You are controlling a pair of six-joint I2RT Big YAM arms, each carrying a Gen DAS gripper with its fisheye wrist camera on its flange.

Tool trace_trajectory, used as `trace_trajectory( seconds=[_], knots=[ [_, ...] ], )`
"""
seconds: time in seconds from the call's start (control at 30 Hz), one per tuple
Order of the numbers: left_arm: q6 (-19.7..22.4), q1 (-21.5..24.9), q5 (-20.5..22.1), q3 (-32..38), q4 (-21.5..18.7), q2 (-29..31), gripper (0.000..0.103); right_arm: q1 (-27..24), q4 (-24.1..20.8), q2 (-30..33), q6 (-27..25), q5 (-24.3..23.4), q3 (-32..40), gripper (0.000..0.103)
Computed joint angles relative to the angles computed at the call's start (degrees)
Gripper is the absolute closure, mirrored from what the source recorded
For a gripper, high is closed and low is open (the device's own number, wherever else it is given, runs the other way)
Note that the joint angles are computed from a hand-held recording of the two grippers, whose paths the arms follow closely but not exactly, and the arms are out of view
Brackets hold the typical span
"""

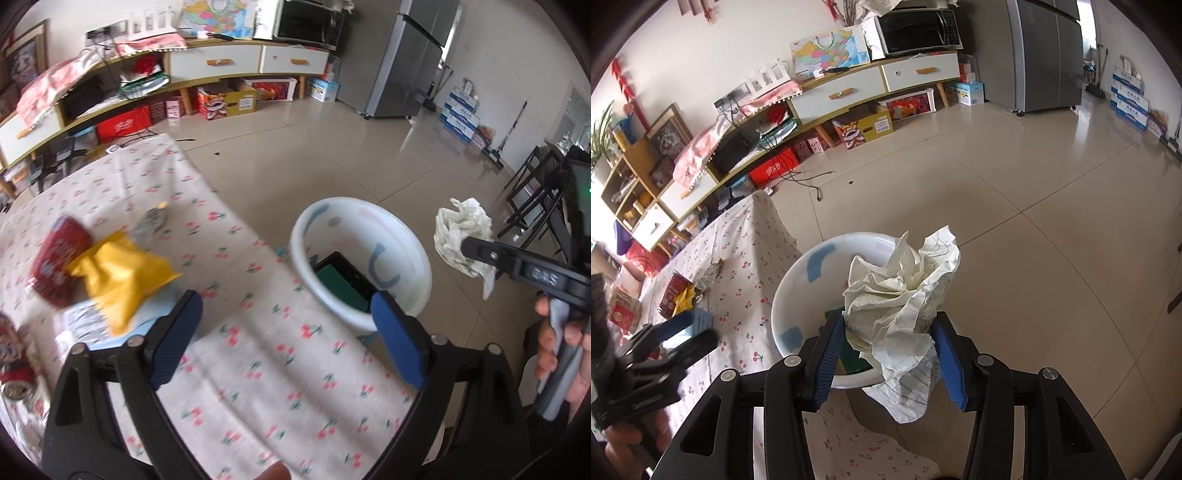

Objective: Collect trash
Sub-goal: 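Carry the sponge and tissue over the white bin and release both, then move the left gripper to the white tissue ball on the table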

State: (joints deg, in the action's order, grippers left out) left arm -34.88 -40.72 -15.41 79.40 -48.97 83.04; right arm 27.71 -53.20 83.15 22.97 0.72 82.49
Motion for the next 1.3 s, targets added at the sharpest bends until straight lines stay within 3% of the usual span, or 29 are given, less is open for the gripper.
trace_trajectory(
  seconds=[0.23, 0.37, 0.73, 1.13, 1.3],
  knots=[
    [-1.87, -0.63, -3.96, -4.15, -2.91, -5.51, 0.004, 1.49, -0.36, 2.99, -0.14, 1.96, 3.01, 0.05],
    [-3.38, -0.63, -5.54, -6.78, -4.51, -8.93, 0.002, 2.32, -0.17, 3.52, 0.53, 4.9, 3.99, 0.027],
    [-6.56, 0.93, -7.84, -14.0, -10.41, -18.14, 0.002, 4.02, -0.73, 2.77, 3.38, 5.33, 4.91, 0.022],
    [-11.14, 6.94, -8.2, -20.07, -20.06, -27.57, 0.002, 9.66, -0.32, 2.62, 3.04, 6.8, 5.38, 0.019],
    [-13.9, 11.12, -3.29, -22.82, -22.14, -31.69, 0.002, 11.58, -0.56, 2.38, 4.24, 6.42, 4.09, 0.019]
  ],
)
